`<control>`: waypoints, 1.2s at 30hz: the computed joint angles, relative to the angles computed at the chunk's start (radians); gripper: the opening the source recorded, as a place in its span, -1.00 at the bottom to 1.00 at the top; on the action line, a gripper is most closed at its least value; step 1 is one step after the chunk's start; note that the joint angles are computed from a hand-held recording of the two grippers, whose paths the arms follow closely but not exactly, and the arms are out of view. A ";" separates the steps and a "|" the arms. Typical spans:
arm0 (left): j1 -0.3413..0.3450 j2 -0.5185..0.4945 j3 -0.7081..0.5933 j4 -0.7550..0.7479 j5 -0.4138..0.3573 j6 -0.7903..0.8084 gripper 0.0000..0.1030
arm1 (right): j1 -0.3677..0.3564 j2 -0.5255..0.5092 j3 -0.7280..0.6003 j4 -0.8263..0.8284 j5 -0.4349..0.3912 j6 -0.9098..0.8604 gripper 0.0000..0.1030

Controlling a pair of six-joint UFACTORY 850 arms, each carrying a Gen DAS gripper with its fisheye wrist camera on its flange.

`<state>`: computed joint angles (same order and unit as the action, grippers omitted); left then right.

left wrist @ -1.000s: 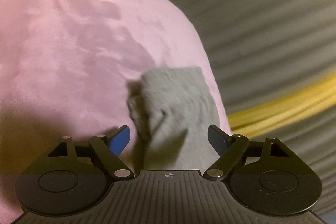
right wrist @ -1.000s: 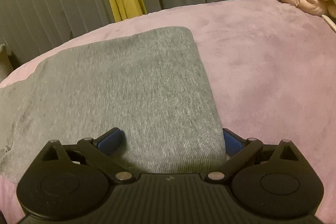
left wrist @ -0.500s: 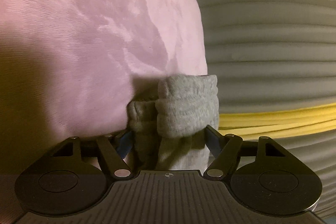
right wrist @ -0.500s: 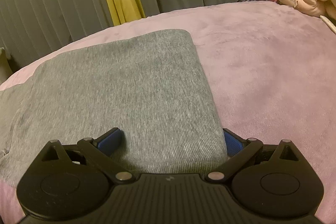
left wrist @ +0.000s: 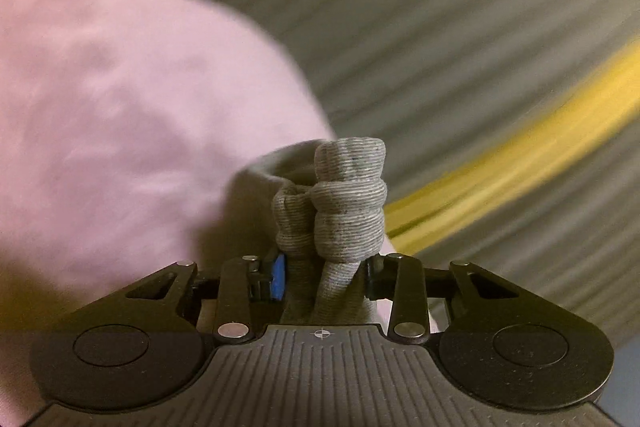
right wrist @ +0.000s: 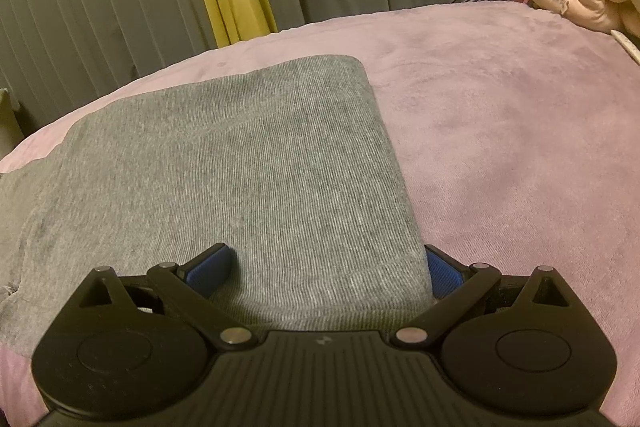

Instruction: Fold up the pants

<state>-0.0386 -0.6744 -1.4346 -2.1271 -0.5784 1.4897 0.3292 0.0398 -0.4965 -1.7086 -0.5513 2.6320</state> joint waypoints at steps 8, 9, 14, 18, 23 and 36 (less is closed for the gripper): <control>-0.143 0.176 0.114 -0.040 -0.057 0.419 -0.26 | -0.017 0.013 0.008 -0.031 0.028 0.030 0.93; -0.168 0.193 0.133 -0.037 -0.056 0.460 -0.26 | -0.019 0.016 0.009 -0.038 0.032 0.038 0.93; -0.296 0.216 0.179 0.091 0.005 0.480 -0.16 | -0.036 0.034 0.027 -0.101 0.056 0.108 0.93; -0.365 0.149 0.132 0.476 0.094 0.061 -0.04 | -0.056 0.056 0.048 -0.181 0.081 0.201 0.93; -0.372 0.153 0.084 0.824 0.119 -0.219 0.47 | -0.073 0.069 0.058 -0.243 0.099 0.278 0.93; -0.264 0.211 0.106 0.881 0.272 -0.564 0.88 | -0.029 0.180 0.062 -0.264 0.110 0.393 0.93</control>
<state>-0.3023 -0.4635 -1.3289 -1.2461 -0.3063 0.9258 0.3000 0.2197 -0.4343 -1.9722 -0.4413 3.0253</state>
